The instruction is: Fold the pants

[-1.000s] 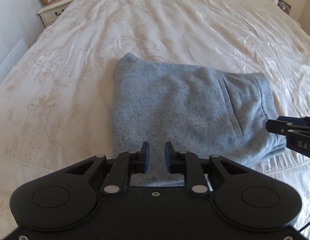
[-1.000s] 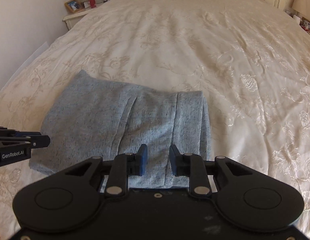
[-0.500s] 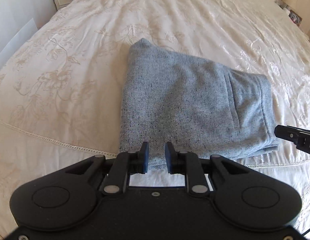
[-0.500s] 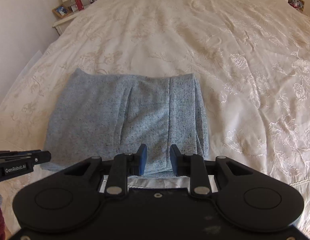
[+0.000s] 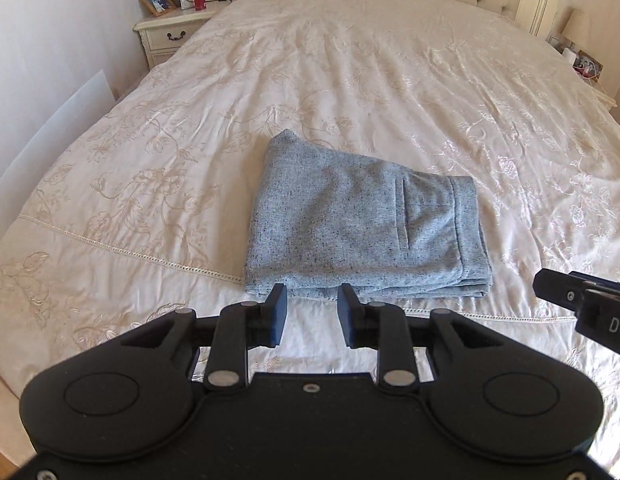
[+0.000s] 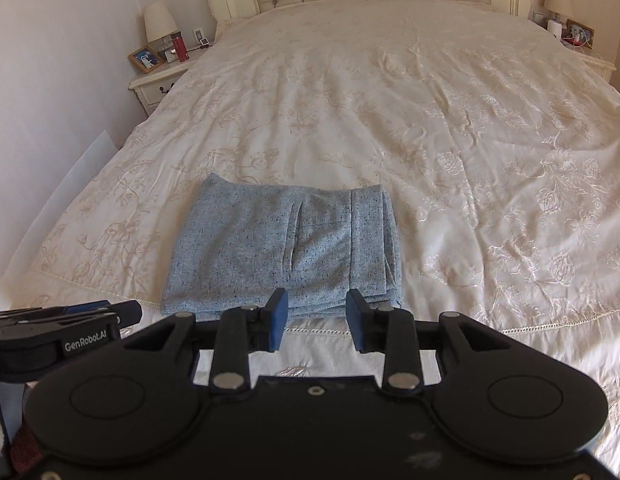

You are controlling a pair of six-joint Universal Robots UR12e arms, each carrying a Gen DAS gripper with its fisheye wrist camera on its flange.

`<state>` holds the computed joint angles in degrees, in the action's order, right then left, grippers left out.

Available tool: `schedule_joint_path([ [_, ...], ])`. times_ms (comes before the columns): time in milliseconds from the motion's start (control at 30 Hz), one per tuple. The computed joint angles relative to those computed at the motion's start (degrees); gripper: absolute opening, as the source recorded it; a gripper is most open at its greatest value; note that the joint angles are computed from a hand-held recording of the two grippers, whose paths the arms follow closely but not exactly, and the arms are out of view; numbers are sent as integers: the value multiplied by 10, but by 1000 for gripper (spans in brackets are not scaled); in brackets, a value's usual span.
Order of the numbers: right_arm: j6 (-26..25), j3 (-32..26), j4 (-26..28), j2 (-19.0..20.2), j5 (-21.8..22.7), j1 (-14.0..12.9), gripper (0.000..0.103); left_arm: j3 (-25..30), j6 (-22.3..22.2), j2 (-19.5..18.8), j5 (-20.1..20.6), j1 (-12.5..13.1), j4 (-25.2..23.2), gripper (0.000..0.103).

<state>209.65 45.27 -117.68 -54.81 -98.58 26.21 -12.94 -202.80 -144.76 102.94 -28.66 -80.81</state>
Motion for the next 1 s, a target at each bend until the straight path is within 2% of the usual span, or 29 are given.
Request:
schedule_joint_path([
  [100,-2,18,-15,-13,-7,4,34,-10,7,11,-16,-2,2,38],
  [267,-3,43,-36,-33,-18,9,35,-28,18,24,14,-13,17,38],
  [400,-5,54,-44,-42,-24,12,35,-42,23,33,18,-18,19,39],
  [533,-10,60,-47,-47,-26,13,35,-48,17,38,23,-21,10,39],
  [1000,-19,68,-52,-52,-24,17,35,-81,9,57,29,-24,24,40],
])
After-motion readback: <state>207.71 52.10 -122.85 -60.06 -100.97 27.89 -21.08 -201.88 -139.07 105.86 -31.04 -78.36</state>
